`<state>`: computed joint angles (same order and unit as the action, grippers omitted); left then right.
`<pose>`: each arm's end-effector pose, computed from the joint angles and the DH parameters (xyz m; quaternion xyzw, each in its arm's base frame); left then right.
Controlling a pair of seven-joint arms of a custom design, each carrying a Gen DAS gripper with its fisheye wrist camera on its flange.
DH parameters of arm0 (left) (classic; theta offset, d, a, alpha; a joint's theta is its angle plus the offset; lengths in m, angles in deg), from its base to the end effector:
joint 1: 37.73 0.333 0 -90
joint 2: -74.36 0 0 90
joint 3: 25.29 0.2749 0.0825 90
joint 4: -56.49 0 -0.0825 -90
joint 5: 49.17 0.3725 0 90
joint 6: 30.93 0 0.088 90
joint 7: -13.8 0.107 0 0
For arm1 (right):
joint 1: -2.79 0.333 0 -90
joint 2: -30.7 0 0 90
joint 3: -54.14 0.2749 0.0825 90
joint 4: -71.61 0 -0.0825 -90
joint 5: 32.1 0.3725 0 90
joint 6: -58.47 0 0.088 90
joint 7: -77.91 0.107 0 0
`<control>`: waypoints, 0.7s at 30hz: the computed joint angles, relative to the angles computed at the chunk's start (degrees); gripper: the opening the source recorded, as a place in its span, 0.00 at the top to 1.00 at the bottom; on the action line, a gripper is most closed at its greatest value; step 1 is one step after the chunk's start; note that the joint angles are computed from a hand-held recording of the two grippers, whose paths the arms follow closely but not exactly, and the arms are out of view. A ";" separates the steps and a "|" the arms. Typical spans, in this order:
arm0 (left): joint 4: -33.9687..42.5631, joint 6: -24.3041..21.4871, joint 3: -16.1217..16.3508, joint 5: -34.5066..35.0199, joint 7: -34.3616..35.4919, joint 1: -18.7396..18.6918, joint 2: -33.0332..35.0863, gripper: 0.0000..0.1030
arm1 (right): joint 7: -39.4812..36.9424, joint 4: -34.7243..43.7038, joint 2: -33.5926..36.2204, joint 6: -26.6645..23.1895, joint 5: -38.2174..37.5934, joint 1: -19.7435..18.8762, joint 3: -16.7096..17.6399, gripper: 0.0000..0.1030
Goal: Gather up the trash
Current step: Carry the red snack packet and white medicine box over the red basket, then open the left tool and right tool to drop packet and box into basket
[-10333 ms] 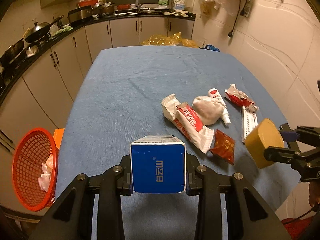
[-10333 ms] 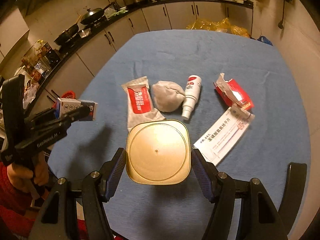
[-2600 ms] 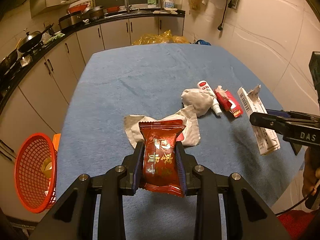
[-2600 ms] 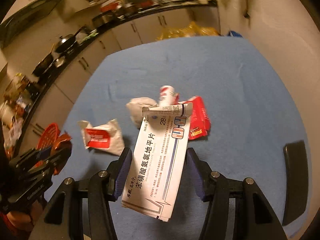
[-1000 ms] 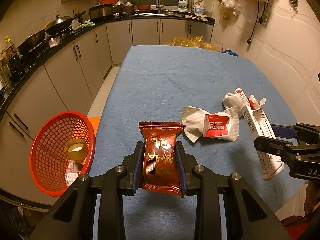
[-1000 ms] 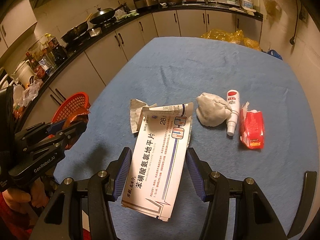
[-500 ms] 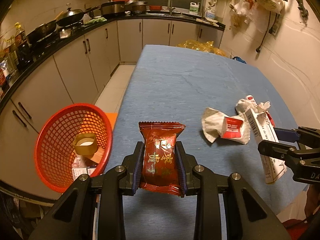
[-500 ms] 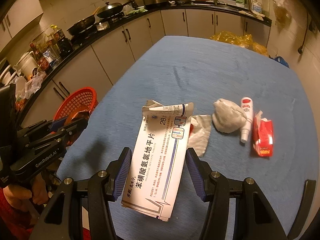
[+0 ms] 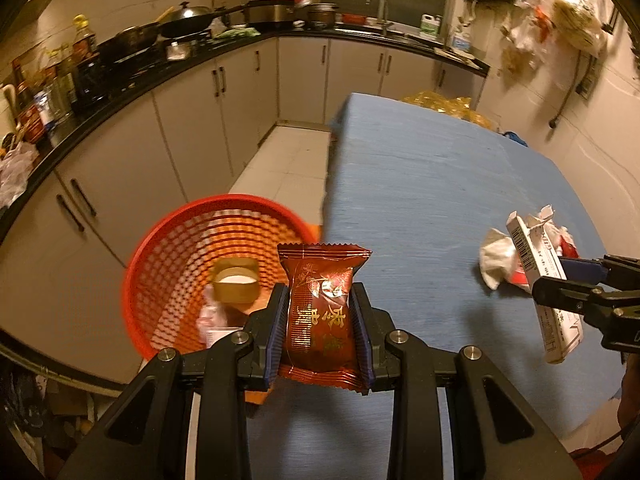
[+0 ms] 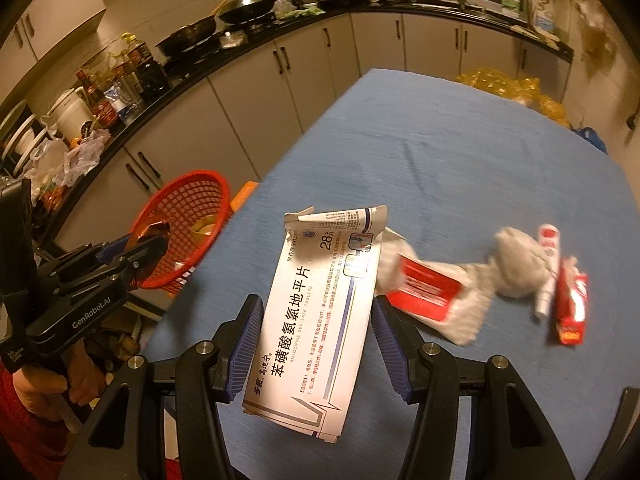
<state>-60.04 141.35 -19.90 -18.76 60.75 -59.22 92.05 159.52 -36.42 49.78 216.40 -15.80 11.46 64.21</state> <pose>0.5796 -0.2085 0.3317 -0.6497 0.6808 -0.2662 0.2088 0.6159 0.1885 0.3611 -0.7459 0.6017 -0.0817 0.2737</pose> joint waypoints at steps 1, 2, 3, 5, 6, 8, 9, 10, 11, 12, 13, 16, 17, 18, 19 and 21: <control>-0.35 0.04 0.14 -0.16 0.24 0.43 -0.22 0.71 | -0.03 1.01 0.68 -0.38 -0.01 0.16 0.21 0.41; -0.78 0.12 0.32 -0.24 0.35 0.78 -0.49 0.71 | 0.00 2.76 1.87 -0.88 -0.17 0.49 0.48 0.41; -1.08 0.08 0.39 -0.42 0.59 1.24 -0.66 0.71 | 0.01 3.97 2.68 -1.28 -0.30 0.68 0.67 0.41; -1.76 0.13 0.68 -0.58 0.84 2.11 -1.04 0.71 | -0.16 7.31 4.86 -2.57 -0.29 1.01 1.37 0.41; -2.12 0.21 0.71 -0.69 1.00 2.54 -1.23 0.71 | -0.17 8.69 5.76 -3.09 -0.24 1.16 1.65 0.41; -2.67 0.16 0.92 -0.89 1.28 3.41 -1.53 0.71 | 0.09 12.33 8.14 -4.36 -0.48 1.76 2.04 0.41; -3.10 0.24 1.07 -0.83 1.22 3.71 -1.85 0.71 | 0.27 14.18 9.34 -5.03 -0.69 2.08 2.17 0.41; -3.36 0.28 0.88 -1.24 1.60 4.41 -1.98 0.71 | 0.40 16.49 10.83 -5.89 -0.89 2.42 2.37 0.41; -3.47 0.34 0.72 -1.66 2.00 5.04 -1.99 0.71 | 0.53 18.15 11.85 -6.53 -1.10 2.68 2.47 0.41; -3.73 0.46 0.96 -1.59 1.99 5.28 -2.12 0.71 | 0.69 20.14 13.11 -7.28 -1.38 3.04 2.55 0.41; -3.85 0.52 1.03 -1.78 2.21 5.72 -2.14 0.71 | 0.77 21.77 14.15 -7.92 -1.59 3.30 2.64 0.41; -3.74 0.46 0.59 -3.39 3.49 7.13 -1.97 0.71 | 1.47 29.33 18.91 -11.29 -2.44 4.60 2.76 0.41; -3.67 0.50 0.44 -3.99 3.95 7.53 -1.86 0.71 | 1.69 31.52 20.29 -12.33 -2.59 4.97 2.81 0.41; -3.54 0.46 0.40 -4.44 4.22 7.66 -1.75 0.71 | 1.89 33.78 21.67 -13.46 -2.70 5.29 2.84 0.41; -3.36 0.47 0.32 -4.98 4.65 7.90 -1.57 0.71 | 2.17 36.23 23.15 -14.69 -2.88 5.72 2.81 0.41; -2.67 0.24 0.01 -6.18 5.97 8.42 -0.98 0.71 | 2.47 42.08 26.74 -17.09 -3.52 6.91 2.65 0.41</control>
